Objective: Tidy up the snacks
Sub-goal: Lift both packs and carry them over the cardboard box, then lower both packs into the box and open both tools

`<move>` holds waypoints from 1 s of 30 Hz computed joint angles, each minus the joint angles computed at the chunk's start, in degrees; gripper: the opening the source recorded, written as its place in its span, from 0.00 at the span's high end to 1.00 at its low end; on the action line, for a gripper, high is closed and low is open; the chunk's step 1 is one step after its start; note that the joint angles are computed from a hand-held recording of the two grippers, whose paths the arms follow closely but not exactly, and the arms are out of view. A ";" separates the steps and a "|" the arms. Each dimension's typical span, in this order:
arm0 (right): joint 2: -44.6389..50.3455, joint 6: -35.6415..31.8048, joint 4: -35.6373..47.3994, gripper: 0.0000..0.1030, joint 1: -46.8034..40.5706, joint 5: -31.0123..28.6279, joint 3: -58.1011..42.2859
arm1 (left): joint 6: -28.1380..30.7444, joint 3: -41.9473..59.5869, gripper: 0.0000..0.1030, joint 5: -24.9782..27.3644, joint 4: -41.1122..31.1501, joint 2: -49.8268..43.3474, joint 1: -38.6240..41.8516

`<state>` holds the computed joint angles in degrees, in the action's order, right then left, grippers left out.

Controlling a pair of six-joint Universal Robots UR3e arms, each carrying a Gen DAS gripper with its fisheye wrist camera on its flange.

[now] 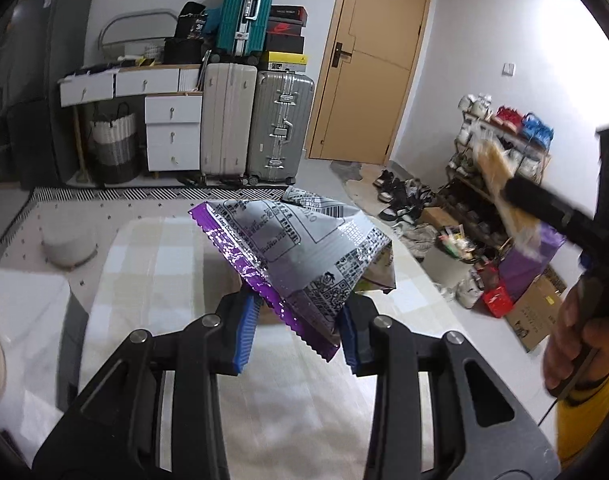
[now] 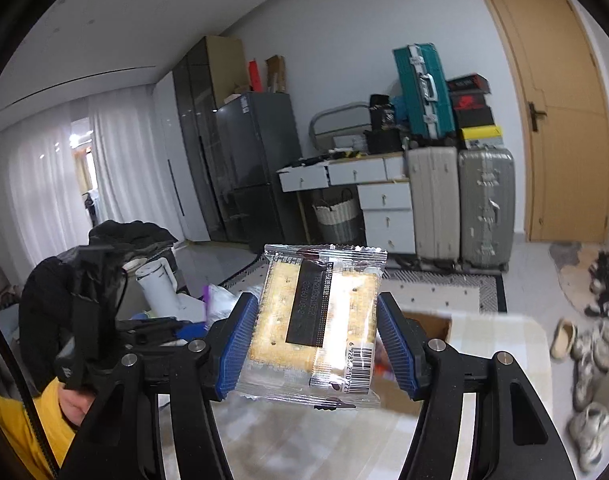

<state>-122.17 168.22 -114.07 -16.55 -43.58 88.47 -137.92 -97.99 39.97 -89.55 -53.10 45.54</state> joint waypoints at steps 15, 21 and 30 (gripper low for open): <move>38.37 6.47 -15.03 0.40 11.88 -13.84 -18.89 | -31.06 43.03 0.69 26.25 30.18 -61.65 -36.20; 43.24 7.59 -20.52 0.40 10.70 -13.57 -13.40 | -31.56 61.46 0.69 29.48 24.55 -78.42 -40.51; 47.76 7.37 -22.95 0.40 9.26 -13.74 -11.83 | -31.02 82.38 0.69 30.15 17.66 -95.32 -43.00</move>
<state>-74.41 175.59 -137.02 -7.29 -57.32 76.63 -168.95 -15.61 70.13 -71.89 -148.42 2.53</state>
